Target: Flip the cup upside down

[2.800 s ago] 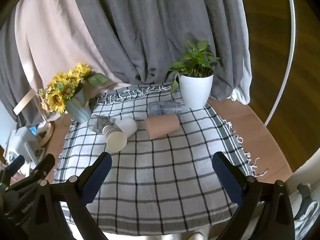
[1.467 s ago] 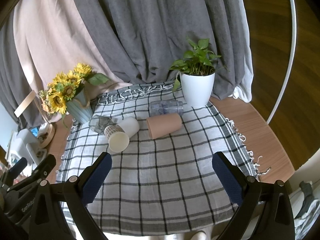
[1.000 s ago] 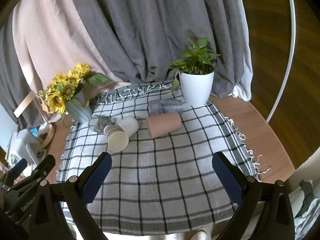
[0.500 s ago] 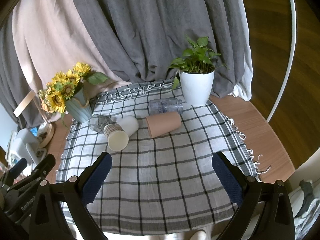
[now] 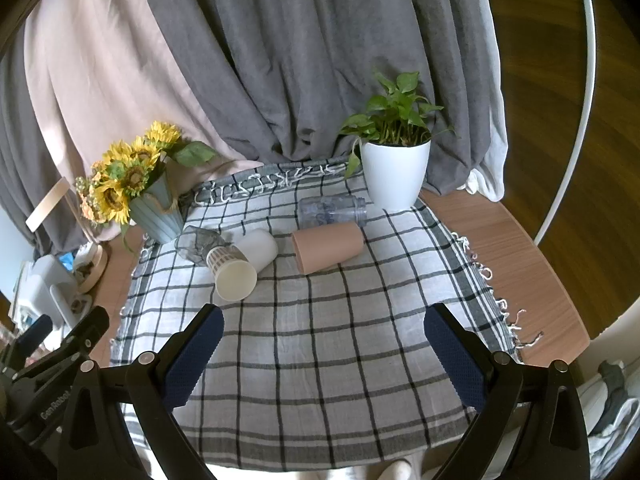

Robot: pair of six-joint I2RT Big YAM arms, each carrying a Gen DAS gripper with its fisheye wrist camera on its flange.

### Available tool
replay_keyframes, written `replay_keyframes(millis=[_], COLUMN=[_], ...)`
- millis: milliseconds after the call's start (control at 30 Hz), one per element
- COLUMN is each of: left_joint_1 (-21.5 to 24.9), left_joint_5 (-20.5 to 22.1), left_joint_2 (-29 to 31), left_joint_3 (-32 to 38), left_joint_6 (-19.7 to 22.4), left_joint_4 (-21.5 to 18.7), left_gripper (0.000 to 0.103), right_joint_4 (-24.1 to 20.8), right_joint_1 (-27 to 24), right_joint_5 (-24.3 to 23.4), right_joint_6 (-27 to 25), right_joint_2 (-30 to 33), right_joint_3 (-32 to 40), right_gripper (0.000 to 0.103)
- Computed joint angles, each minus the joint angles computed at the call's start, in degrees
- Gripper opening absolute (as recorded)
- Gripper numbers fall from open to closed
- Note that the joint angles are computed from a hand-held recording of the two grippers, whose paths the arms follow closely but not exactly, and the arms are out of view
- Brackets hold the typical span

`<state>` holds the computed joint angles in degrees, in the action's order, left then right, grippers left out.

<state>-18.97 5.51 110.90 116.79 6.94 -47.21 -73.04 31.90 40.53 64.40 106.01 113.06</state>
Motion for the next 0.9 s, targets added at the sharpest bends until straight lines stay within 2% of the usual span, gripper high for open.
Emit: replay_keyframes(millis=[200, 333, 433, 600, 767, 867, 900], left_joint_1=[0.21, 0.39, 0.65, 1.33, 1.81, 2.16, 2.2], left_joint_5=[-0.18, -0.71, -0.96, -1.96, -3.14, -4.17, -5.03], left_joint_2=[0.21, 2.06, 4.92, 8.27, 14.14, 18.89, 21.37], left_joint_3=[-0.13, 2.85, 7.59, 12.62, 22.16, 29.99, 34.37], left_joint_6=[-0.5, -1.65, -3.06, -5.62, -7.65, -9.41, -9.87], left_joint_4=[-0.41, -3.52, -7.89, -10.97, -17.1, -21.54, -24.2], left_gripper=[0.103, 0.103, 0.103, 0.103, 0.103, 0.103, 0.103], right_joint_4=[0.05, -0.08, -0.53, 1.61, 0.7, -1.84, -2.79], right_joint_1=[-0.18, -0.5, -1.06, -2.81, -4.49, -5.71, -6.06], right_joint_5=[-0.55, -1.84, -3.2, -8.73, -12.3, -15.12, -15.99], right_joint_6=[-0.13, -0.41, -1.54, -6.04, -12.17, -16.12, -17.38], right_joint_2=[0.35, 1.05, 2.11, 4.01, 9.01, 13.76, 15.54], right_joint_3=[0.23, 0.83, 2.39, 4.45, 11.39, 18.61, 21.35], right_gripper=[0.101, 0.101, 0.101, 0.101, 0.101, 0.101, 0.101])
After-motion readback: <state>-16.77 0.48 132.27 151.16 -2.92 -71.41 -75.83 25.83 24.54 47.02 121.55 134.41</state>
